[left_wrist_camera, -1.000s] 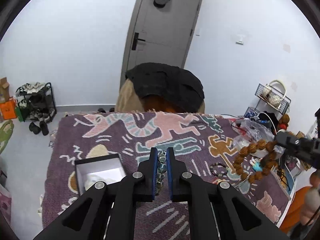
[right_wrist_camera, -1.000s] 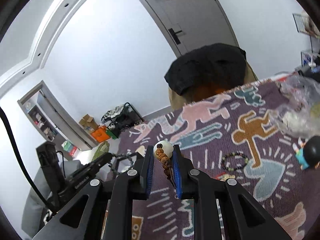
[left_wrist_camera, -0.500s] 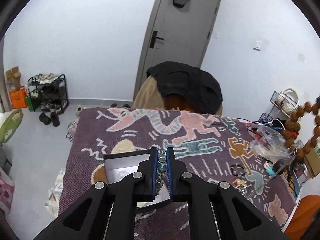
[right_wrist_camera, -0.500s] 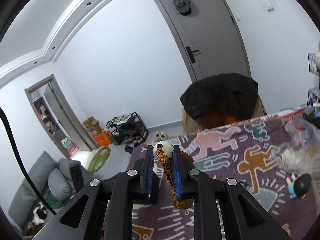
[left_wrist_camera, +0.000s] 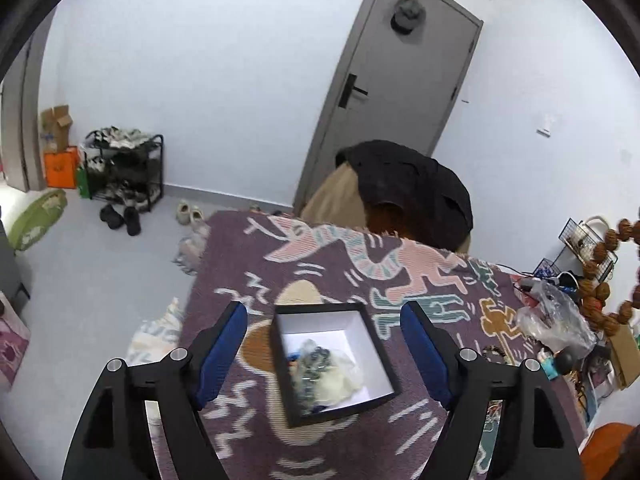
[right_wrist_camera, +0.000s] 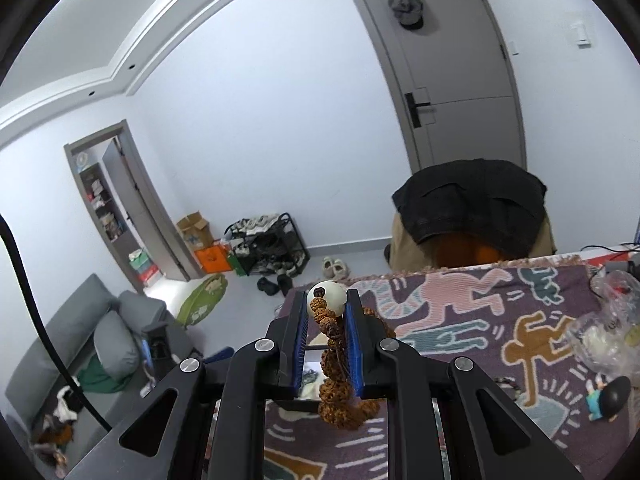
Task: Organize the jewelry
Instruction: 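Carry the brown bead bracelet into the black box and open the right gripper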
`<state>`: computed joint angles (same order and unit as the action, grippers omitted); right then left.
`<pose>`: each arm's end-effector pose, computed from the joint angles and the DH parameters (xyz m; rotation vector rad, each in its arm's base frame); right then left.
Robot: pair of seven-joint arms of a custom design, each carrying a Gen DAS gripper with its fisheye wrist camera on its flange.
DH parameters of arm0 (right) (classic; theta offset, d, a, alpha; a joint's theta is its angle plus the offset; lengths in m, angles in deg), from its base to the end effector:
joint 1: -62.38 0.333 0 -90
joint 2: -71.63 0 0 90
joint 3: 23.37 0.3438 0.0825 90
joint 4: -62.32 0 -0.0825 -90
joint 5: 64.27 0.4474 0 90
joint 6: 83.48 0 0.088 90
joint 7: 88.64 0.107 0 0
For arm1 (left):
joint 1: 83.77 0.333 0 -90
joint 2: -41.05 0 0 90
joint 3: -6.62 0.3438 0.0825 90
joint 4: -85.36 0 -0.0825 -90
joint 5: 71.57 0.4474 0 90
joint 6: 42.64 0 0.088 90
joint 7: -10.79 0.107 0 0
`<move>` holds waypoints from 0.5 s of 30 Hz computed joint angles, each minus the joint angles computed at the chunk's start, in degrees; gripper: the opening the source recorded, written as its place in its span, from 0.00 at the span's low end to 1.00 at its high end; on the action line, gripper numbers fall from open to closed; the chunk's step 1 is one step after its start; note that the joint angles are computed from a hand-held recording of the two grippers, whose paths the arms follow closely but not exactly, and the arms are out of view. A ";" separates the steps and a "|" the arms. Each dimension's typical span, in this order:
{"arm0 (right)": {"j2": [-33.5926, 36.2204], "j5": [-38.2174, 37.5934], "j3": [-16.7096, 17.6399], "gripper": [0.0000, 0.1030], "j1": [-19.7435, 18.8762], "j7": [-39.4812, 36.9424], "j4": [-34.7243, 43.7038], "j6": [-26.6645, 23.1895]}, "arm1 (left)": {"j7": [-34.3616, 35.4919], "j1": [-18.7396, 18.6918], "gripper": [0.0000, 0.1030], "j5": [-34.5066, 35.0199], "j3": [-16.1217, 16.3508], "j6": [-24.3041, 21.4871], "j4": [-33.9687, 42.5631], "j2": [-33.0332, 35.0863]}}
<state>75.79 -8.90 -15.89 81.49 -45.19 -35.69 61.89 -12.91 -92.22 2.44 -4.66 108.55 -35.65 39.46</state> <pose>0.6299 0.3012 0.6339 -1.8679 0.9104 -0.1021 0.5801 -0.2349 0.4698 -2.0591 1.0585 -0.9464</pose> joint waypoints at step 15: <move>13.33 -12.74 3.38 0.19 3.72 10.88 9.02 -3.82 | -3.92 3.10 0.77 1.48 -2.25 -1.72 -10.50 -9.95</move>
